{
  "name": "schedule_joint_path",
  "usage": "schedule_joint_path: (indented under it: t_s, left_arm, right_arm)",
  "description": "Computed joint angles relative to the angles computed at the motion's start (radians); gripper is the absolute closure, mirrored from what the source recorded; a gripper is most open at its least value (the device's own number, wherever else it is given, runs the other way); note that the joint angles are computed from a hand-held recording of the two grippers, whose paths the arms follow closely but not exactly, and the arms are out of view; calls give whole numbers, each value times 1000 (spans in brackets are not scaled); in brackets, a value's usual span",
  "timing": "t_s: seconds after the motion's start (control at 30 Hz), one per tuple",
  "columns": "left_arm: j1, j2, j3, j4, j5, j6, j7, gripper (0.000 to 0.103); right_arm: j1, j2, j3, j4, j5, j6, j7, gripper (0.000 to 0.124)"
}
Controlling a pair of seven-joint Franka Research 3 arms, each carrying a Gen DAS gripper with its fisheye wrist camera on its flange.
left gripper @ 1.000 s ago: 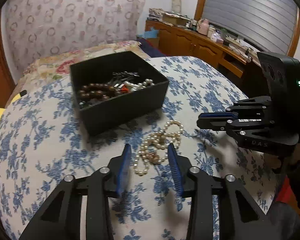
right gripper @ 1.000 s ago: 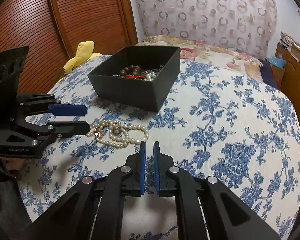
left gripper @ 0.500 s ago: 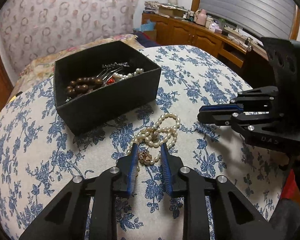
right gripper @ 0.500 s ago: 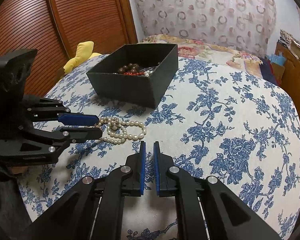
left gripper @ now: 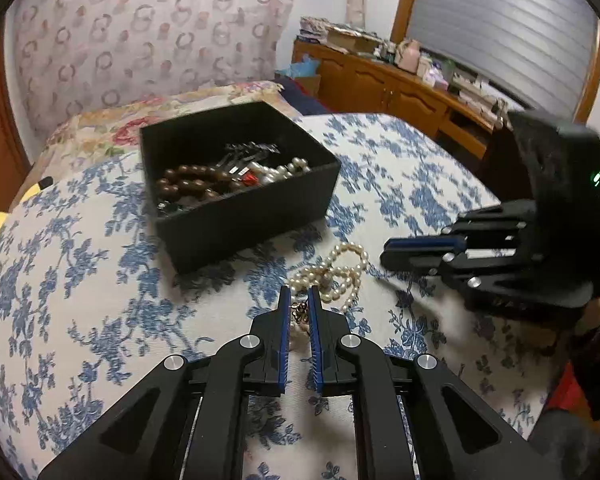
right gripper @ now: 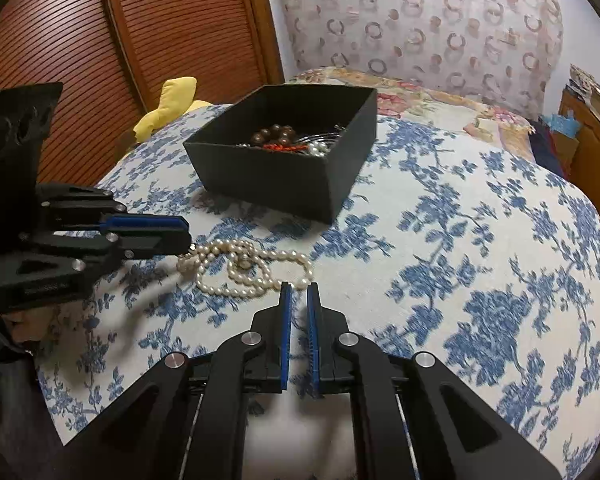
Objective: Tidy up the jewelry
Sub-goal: 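Move the left tool over the remaining pearl necklace and close on it, then lift the pearl necklace with the left tool and lower it into the box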
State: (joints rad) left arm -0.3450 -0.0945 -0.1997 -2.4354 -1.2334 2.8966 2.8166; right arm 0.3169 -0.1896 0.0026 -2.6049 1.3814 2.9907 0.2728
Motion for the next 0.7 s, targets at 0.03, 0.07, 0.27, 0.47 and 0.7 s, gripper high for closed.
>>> schedule_joint_path:
  t_s: [0.03, 0.07, 0.27, 0.47, 0.7]
  left_arm:
    - [2, -4, 3, -1, -8, 1, 3, 95]
    - [4, -9, 7, -2, -16, 2, 8, 95]
    - [10, -22, 17, 0, -33, 11, 12, 95]
    - [10, -23, 21, 2, -50, 13, 25, 95]
    - [11, -32, 22, 3, -72, 15, 44, 95]
  right_arm:
    - [1, 7, 1, 8, 1, 1, 0, 115]
    - [3, 21, 5, 23, 0, 6, 1, 115]
    - [-4, 79, 23, 67, -54, 47, 54, 115]
    - [-7, 106, 30, 73, -130, 69, 103, 113]
    - [4, 108, 34, 59, -196, 106, 135, 118]
